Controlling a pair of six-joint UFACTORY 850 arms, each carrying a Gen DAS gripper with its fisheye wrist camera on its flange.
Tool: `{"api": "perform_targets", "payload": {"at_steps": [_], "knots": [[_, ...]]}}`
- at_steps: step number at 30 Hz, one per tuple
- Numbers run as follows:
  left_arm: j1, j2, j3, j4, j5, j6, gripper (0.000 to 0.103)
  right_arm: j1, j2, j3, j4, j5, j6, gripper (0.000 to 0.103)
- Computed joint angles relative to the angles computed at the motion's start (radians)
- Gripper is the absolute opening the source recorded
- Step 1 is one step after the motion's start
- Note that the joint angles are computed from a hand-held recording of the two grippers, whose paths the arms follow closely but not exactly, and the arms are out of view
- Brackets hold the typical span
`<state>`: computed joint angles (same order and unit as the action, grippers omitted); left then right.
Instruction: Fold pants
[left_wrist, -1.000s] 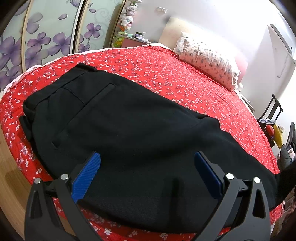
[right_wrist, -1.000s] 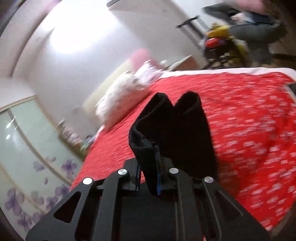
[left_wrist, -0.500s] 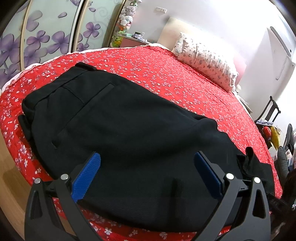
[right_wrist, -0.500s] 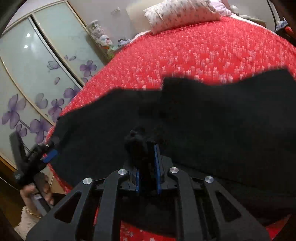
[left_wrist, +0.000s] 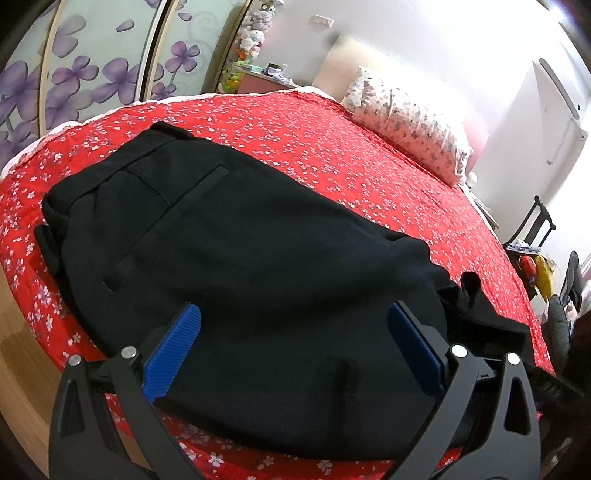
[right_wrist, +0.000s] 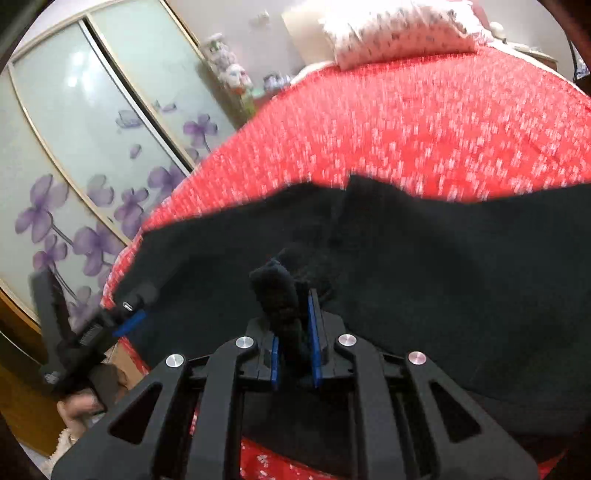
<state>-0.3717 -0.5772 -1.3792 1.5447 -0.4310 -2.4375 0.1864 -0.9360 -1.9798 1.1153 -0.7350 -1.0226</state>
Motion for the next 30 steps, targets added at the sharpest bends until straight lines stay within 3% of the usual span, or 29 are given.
{"api": "perform_targets", "payload": {"at_steps": [3, 6, 7, 8, 9, 10, 11, 13, 15, 16, 17, 21, 25, 26, 27, 30], "knots": [[0.001, 0.003, 0.007, 0.029, 0.006, -0.030, 0.101, -0.006, 0.038, 0.062, 0.092, 0.003, -0.111, 0.013], [0.003, 0.008, 0.014, 0.044, 0.012, -0.047, 0.101, 0.025, 0.043, 0.055, -0.128, 0.062, -0.058, 0.018], [0.003, 0.007, 0.013, 0.043, 0.011, -0.046, 0.101, 0.037, 0.052, 0.074, -0.191, 0.085, -0.060, 0.023], [0.003, 0.008, 0.013, 0.044, 0.012, -0.045, 0.101, 0.039, 0.063, 0.092, -0.213, 0.090, -0.076, 0.038], [0.003, 0.009, 0.015, 0.051, 0.014, -0.052, 0.101, 0.033, 0.065, 0.093, -0.195, 0.058, -0.098, 0.048], [0.004, 0.010, 0.016, 0.058, 0.017, -0.061, 0.101, 0.020, 0.063, 0.088, -0.156, -0.015, -0.112, 0.067], [0.006, 0.014, 0.022, 0.078, 0.023, -0.083, 0.101, 0.012, 0.060, 0.082, -0.133, -0.055, -0.113, 0.072], [0.009, 0.021, 0.034, 0.109, 0.029, -0.117, 0.101, -0.011, 0.077, 0.107, 0.004, -0.105, -0.183, 0.072], [0.010, 0.022, 0.036, 0.119, 0.031, -0.126, 0.101, -0.014, 0.113, 0.157, 0.090, -0.024, -0.253, 0.067], [0.009, 0.021, 0.034, 0.115, 0.030, -0.118, 0.101, -0.007, 0.129, 0.172, 0.105, 0.046, -0.279, 0.055], [0.009, 0.019, 0.031, 0.108, 0.029, -0.105, 0.101, 0.003, 0.131, 0.172, 0.079, 0.094, -0.275, 0.050], [0.010, 0.018, 0.030, 0.108, 0.033, -0.089, 0.101, 0.047, 0.128, 0.187, -0.060, 0.205, -0.260, 0.045], [0.012, 0.023, 0.041, 0.144, 0.038, -0.124, 0.101, 0.077, 0.139, 0.241, -0.053, 0.308, -0.332, 0.041], [0.012, 0.024, 0.042, 0.146, 0.039, -0.124, 0.101, 0.075, 0.135, 0.238, -0.051, 0.313, -0.326, 0.032], [0.013, 0.024, 0.043, 0.148, 0.039, -0.123, 0.101, 0.063, 0.120, 0.216, -0.053, 0.288, -0.279, 0.031], [0.013, 0.027, 0.047, 0.155, 0.040, -0.122, 0.101, 0.011, 0.057, 0.117, -0.014, 0.109, -0.132, 0.019]]}}
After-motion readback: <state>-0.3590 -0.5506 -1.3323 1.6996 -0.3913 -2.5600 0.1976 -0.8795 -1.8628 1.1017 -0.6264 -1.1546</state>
